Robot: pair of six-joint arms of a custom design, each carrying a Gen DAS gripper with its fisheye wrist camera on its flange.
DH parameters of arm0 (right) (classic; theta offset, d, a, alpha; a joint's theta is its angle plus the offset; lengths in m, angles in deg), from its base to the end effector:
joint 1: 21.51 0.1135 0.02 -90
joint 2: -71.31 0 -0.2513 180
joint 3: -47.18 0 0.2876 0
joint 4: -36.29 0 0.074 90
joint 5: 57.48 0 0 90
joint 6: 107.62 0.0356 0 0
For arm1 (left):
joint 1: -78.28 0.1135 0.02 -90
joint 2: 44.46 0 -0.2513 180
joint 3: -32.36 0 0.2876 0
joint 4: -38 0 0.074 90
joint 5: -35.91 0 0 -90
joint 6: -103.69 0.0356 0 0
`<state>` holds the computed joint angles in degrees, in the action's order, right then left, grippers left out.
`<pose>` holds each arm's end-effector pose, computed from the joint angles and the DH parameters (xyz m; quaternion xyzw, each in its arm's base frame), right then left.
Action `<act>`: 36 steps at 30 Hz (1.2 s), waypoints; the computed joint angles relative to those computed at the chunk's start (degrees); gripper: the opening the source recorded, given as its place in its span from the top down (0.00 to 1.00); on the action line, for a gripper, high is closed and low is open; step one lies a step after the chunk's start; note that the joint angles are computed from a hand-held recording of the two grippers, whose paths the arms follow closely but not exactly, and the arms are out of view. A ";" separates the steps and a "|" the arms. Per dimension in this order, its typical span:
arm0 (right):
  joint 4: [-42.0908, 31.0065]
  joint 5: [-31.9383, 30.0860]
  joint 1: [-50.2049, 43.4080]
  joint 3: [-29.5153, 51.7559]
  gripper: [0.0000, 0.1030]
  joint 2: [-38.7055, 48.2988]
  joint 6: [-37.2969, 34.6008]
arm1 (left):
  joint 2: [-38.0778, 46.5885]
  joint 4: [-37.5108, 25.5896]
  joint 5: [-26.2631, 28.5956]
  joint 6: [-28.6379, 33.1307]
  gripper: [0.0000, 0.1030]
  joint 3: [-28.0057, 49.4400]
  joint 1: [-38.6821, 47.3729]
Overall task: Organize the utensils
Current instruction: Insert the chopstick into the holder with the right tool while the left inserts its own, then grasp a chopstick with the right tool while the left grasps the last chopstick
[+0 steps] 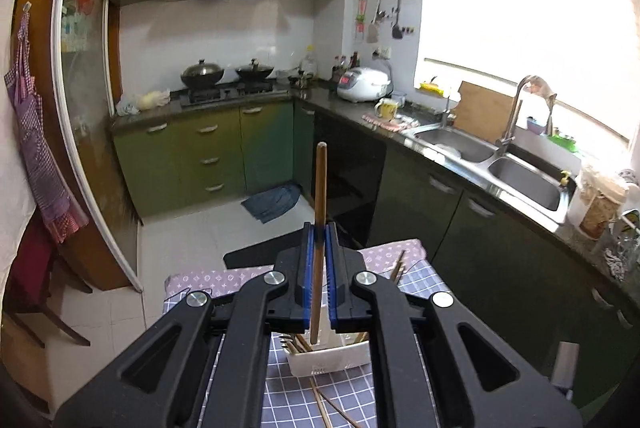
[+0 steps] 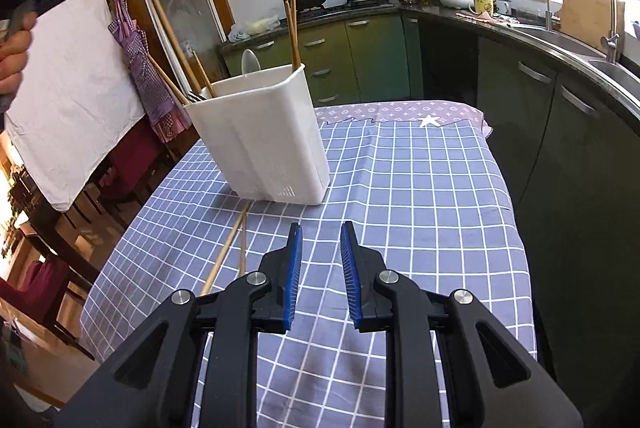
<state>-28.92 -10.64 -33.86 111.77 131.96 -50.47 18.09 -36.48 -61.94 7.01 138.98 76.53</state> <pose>0.2316 -0.0258 0.2646 -0.2501 0.8702 0.2403 0.3499 0.2051 -0.0014 0.4812 -0.0712 0.8635 0.0228 0.4988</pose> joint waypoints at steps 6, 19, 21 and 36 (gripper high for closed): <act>0.30 1.63 0.70 0.81 0.80 1.32 -0.01 | 1.79 1.36 0.40 -0.05 0.94 -5.96 1.56; 1.08 11.18 13.30 1.82 0.80 3.76 2.18 | -4.35 -0.45 4.22 2.19 0.64 -11.97 3.56; 0.93 12.92 16.56 2.28 0.80 5.19 2.43 | -7.79 -2.15 5.13 2.84 0.60 -13.53 4.29; 3.76 29.34 40.36 9.22 0.80 22.92 8.89 | -23.70 -13.88 24.04 19.11 0.60 -38.08 32.95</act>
<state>-25.15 18.69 6.51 120.99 154.88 -41.59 -5.62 -50.36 -37.90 26.12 100.90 109.48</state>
